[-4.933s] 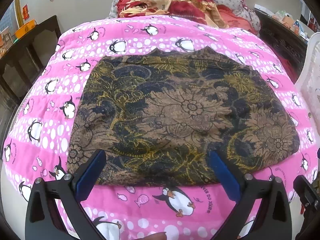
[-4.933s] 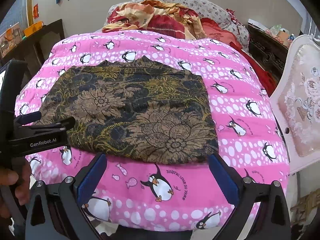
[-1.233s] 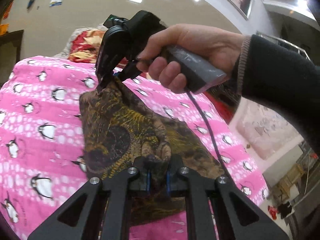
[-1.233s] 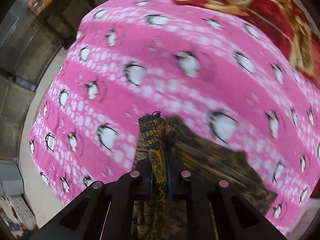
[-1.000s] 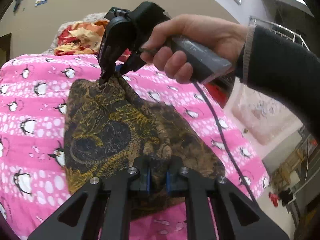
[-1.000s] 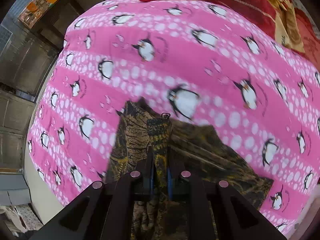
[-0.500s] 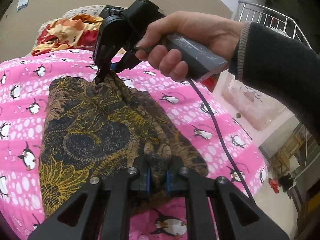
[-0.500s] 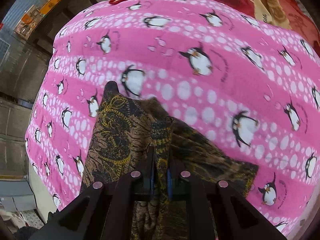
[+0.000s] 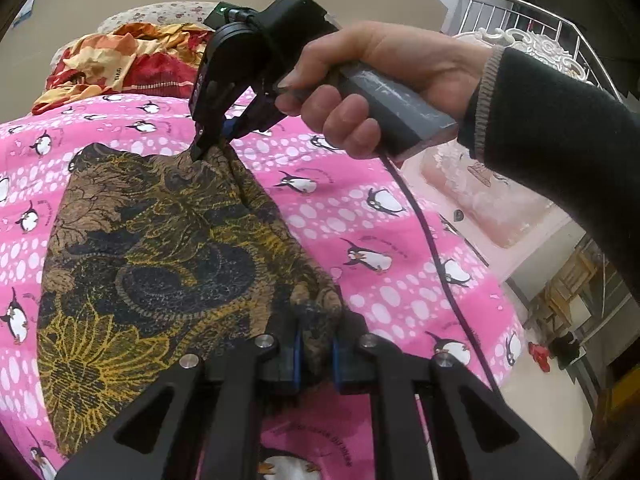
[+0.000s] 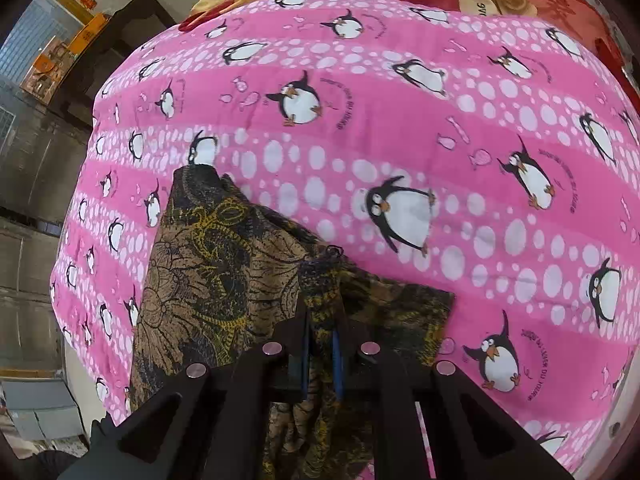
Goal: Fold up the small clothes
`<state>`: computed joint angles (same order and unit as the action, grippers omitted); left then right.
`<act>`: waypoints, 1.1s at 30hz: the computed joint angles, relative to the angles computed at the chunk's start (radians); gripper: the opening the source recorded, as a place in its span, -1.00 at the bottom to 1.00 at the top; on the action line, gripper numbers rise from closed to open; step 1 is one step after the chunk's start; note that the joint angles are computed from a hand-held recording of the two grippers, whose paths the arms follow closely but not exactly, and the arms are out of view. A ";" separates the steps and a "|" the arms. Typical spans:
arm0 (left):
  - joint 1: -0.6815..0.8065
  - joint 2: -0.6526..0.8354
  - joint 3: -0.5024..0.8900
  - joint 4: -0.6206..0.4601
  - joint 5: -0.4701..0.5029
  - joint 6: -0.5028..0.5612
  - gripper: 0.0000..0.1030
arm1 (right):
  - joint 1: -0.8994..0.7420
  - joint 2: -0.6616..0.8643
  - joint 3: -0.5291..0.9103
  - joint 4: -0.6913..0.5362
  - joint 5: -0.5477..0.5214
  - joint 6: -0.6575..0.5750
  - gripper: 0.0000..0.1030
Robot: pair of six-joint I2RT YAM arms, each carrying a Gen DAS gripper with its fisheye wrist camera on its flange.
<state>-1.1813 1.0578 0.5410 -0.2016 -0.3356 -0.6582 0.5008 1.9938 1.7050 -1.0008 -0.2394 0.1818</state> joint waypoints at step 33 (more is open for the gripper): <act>0.159 -0.587 -0.071 -0.541 0.039 -0.011 -0.40 | 0.283 -0.764 -0.743 0.392 0.243 -0.001 0.38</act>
<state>-1.0223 0.4708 0.4701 -0.7428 -0.2966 -0.6696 0.7835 1.2299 0.9618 -0.6091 0.0035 0.1804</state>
